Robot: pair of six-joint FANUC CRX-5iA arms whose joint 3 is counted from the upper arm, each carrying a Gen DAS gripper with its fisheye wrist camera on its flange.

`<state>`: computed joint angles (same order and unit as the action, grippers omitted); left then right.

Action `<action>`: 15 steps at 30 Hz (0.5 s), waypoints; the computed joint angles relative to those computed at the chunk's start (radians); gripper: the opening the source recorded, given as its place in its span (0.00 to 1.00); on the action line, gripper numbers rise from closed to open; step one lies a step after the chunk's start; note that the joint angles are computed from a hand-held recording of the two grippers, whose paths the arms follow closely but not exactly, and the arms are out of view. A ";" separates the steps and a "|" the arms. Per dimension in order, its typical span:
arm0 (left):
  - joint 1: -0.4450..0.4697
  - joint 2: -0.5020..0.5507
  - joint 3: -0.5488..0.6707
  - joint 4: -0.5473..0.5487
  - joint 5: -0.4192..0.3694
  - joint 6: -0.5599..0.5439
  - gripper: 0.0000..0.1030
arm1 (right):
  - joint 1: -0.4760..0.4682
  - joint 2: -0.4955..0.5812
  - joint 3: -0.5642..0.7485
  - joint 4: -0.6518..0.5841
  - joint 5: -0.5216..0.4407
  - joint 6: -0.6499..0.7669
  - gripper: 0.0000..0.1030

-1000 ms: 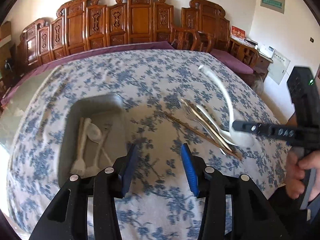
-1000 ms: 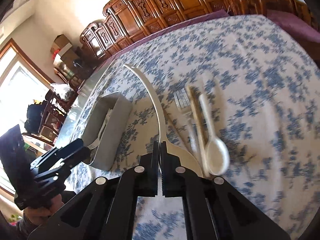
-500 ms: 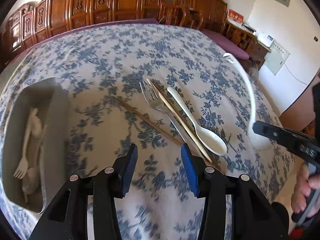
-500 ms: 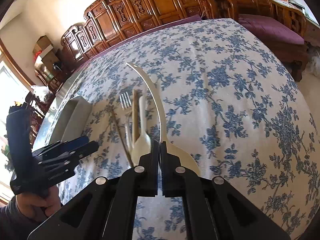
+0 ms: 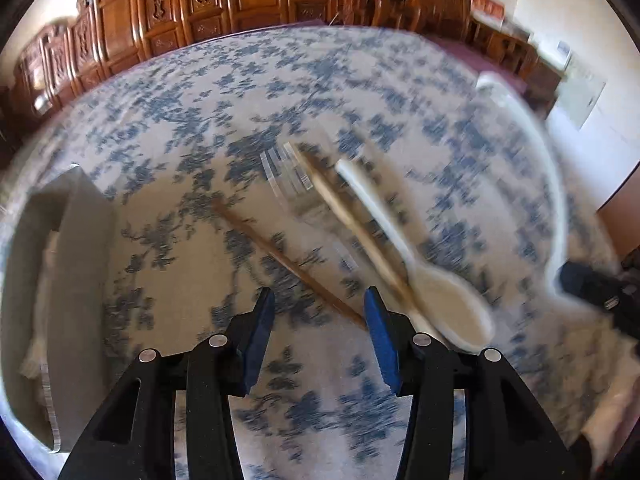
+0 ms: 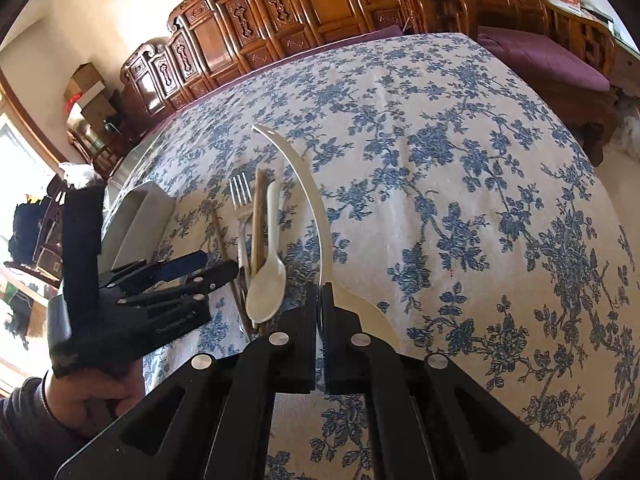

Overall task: Organize utensils
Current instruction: 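Lift the white ladle with the right gripper while the left grasps a wooden chopstick, then carry the chopstick into the tray and open the left gripper while the right holds the ladle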

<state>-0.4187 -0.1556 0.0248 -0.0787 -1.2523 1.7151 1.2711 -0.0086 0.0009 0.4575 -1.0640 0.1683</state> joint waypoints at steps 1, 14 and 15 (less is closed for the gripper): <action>0.003 -0.009 -0.009 0.000 0.002 -0.008 0.42 | 0.003 0.002 0.003 0.002 0.001 0.005 0.03; 0.088 -0.081 -0.073 0.063 -0.039 -0.076 0.04 | 0.017 0.030 0.048 0.008 -0.013 0.044 0.03; 0.095 -0.088 -0.077 0.069 -0.047 -0.084 0.04 | 0.019 0.032 0.052 0.007 -0.014 0.047 0.03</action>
<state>-0.3239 -0.2436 -0.0525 -0.0099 -1.2990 1.6313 1.2901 0.0234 0.0525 0.4649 -1.0776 0.2152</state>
